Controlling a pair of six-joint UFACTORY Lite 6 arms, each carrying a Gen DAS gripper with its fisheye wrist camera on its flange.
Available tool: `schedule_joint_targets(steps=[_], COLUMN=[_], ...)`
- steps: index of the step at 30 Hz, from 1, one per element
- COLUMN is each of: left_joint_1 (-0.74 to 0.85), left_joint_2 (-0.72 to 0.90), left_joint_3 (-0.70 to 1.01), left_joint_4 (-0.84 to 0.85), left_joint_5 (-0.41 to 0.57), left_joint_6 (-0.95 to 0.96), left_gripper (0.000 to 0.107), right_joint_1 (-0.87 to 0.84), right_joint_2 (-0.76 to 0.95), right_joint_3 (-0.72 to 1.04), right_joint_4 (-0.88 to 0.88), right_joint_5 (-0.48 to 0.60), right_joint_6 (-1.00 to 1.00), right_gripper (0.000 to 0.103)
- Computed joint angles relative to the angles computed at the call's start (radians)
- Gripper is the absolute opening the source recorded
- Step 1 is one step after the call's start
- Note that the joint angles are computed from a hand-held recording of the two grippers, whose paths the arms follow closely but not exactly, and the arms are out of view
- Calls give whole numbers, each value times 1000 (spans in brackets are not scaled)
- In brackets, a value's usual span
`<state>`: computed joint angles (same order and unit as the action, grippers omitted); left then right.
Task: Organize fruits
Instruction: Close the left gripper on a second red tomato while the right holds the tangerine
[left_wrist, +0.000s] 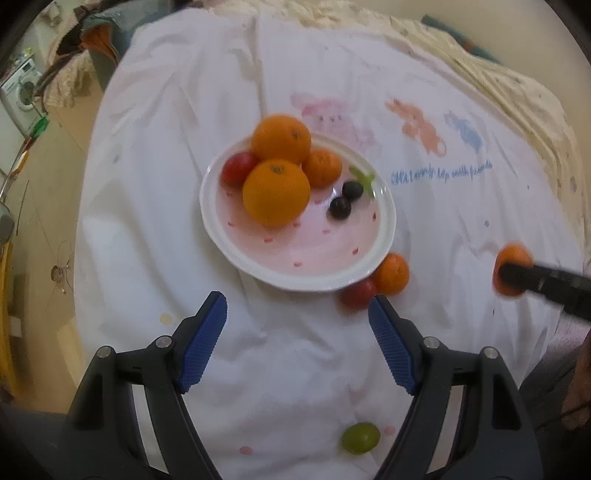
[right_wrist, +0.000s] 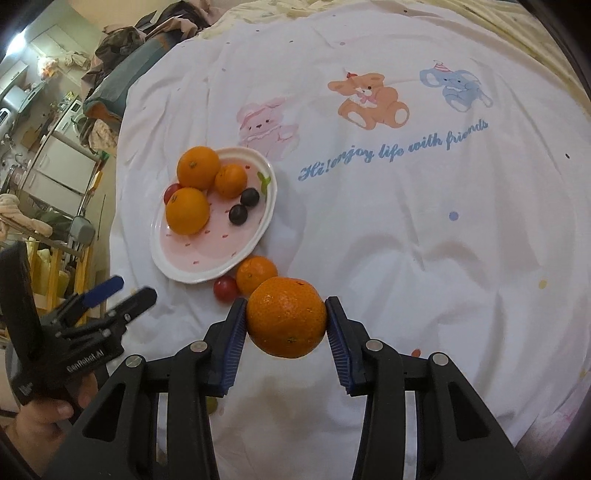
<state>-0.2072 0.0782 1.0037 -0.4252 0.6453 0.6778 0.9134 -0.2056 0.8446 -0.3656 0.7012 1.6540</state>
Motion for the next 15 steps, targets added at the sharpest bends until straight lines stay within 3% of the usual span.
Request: schedule_joint_targets(steps=[4,8,15], left_joint_1=[-17,-74,-242], left_joint_2=[12,42,86], left_joint_3=[-10,-30,-50], left_joint_4=[37,52,126], left_joint_5=[-12,-34,-138], left_joint_6=[-35,-44,-122], left_gripper=[76,76,62], right_joint_1=[-30,-96,-213], right_joint_2=[-34,-75,-107], right_joint_3=[-1,-55,-185], right_joint_4=[-32,-17,98], right_joint_5=[1,-66,-217], right_joint_6=[-11,-68,-188], right_gripper=[44,44,44])
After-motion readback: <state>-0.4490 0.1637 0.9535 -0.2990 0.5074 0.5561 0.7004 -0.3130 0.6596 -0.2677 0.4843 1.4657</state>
